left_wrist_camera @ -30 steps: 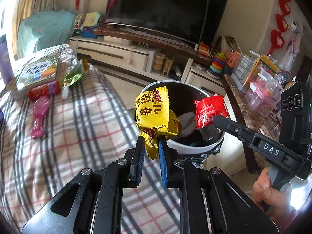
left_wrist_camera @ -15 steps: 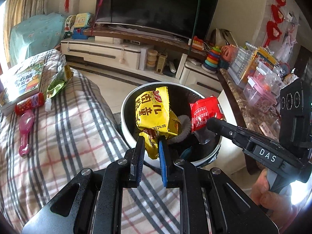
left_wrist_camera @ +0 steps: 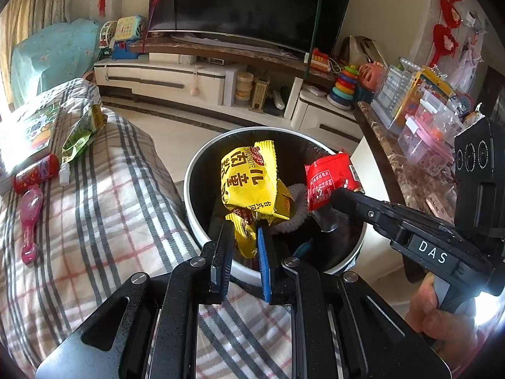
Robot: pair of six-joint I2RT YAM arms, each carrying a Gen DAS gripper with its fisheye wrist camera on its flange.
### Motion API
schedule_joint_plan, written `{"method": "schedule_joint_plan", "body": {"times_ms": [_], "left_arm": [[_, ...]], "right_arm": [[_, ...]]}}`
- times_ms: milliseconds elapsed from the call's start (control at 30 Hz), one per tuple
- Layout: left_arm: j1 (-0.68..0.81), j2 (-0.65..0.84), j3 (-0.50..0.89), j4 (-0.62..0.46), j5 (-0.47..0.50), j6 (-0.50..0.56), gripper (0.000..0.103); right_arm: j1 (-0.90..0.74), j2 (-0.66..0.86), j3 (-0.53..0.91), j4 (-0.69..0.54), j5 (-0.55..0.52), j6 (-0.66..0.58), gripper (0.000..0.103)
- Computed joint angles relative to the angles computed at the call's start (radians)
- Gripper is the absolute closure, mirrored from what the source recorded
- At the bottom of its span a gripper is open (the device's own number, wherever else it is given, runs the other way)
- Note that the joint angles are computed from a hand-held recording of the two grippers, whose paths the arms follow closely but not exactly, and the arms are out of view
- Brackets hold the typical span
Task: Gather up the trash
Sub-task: 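Carry the yellow and red snack bags over the trash bin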
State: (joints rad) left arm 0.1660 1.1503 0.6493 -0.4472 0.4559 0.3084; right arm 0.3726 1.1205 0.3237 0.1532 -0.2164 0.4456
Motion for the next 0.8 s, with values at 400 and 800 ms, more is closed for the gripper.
{"method": "schedule_joint_plan", "body": {"times_ms": [400,800], "left_arm": [[-0.047,0.049,0.011,0.028,-0.039,-0.026,0.088],[-0.052,0.062,0.015,0.03,-0.045,-0.027,0.087]], "right_arm": [[-0.032,0.043,0.023,-0.009,-0.013,-0.016,0.103],[-0.034,0.068,0.037,-0.012,-0.01,-0.027,0.101]]}}
